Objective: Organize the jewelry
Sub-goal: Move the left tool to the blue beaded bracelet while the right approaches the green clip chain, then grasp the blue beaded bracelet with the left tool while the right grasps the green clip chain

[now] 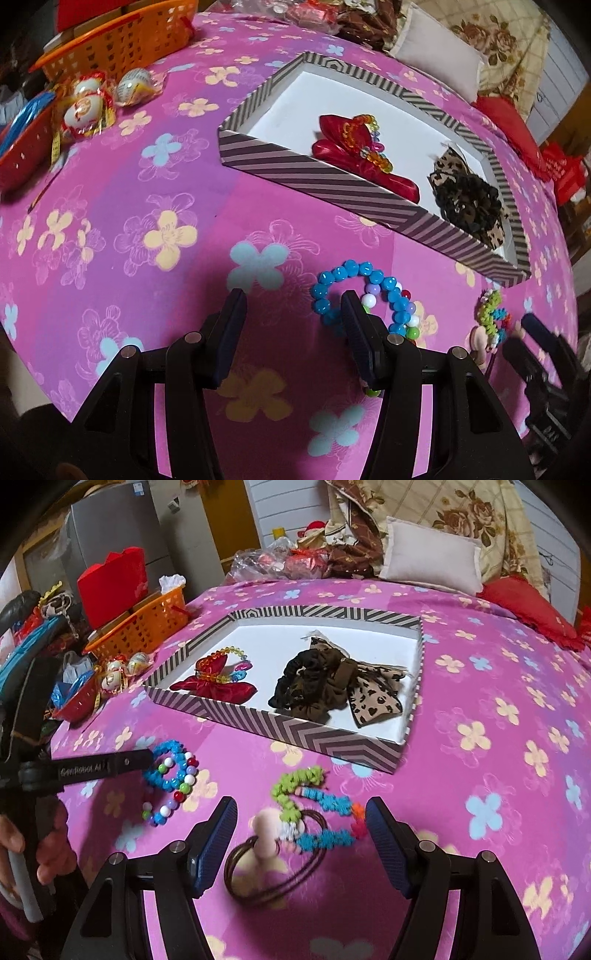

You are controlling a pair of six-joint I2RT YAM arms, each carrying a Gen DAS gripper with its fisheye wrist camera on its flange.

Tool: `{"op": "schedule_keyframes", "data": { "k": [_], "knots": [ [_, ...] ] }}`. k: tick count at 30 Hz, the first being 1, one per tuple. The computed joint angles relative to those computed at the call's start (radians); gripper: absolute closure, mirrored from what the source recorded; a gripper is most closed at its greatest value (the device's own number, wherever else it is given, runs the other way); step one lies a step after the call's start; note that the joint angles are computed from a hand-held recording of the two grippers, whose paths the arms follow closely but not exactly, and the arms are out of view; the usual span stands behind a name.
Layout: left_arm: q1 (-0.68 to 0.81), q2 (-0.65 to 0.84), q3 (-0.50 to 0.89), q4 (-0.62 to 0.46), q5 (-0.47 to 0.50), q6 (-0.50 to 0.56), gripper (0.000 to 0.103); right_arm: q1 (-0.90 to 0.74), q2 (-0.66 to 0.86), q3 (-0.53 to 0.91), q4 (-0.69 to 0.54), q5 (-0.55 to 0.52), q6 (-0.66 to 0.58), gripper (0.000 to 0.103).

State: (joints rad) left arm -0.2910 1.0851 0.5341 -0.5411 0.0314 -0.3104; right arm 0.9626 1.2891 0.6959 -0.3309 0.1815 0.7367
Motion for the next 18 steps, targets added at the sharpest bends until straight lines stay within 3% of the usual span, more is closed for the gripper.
{"op": "schedule_keyframes", "data": {
  "k": [8, 9, 10, 12, 13, 14, 18],
  "knots": [
    [-0.105, 0.065, 0.014, 0.043, -0.132, -0.02, 0.051, -0.045, 0.085, 0.016, 0.052, -0.026, -0.041, 0.033],
    [-0.107, 0.066, 0.013, 0.047, -0.135, -0.018, 0.053, -0.05, 0.092, 0.016, 0.058, -0.03, -0.045, 0.033],
    [-0.114, 0.066, 0.01, 0.055, -0.154, -0.014, 0.064, -0.058, 0.1, 0.016, 0.065, -0.035, -0.05, 0.033],
    [-0.115, 0.068, 0.009, 0.061, -0.163, -0.003, 0.078, -0.068, 0.117, 0.016, 0.08, -0.044, -0.057, 0.056],
    [-0.107, 0.067, 0.01, 0.063, -0.153, 0.003, 0.09, -0.07, 0.128, 0.018, 0.083, -0.047, -0.058, 0.059],
    [-0.095, 0.069, 0.011, 0.064, -0.136, 0.014, 0.094, -0.063, 0.129, 0.019, 0.078, -0.023, -0.06, 0.067],
    [-0.06, 0.058, 0.003, 0.077, -0.069, 0.051, 0.096, -0.061, 0.098, 0.0, 0.078, -0.034, -0.056, 0.086]
  ]
}}
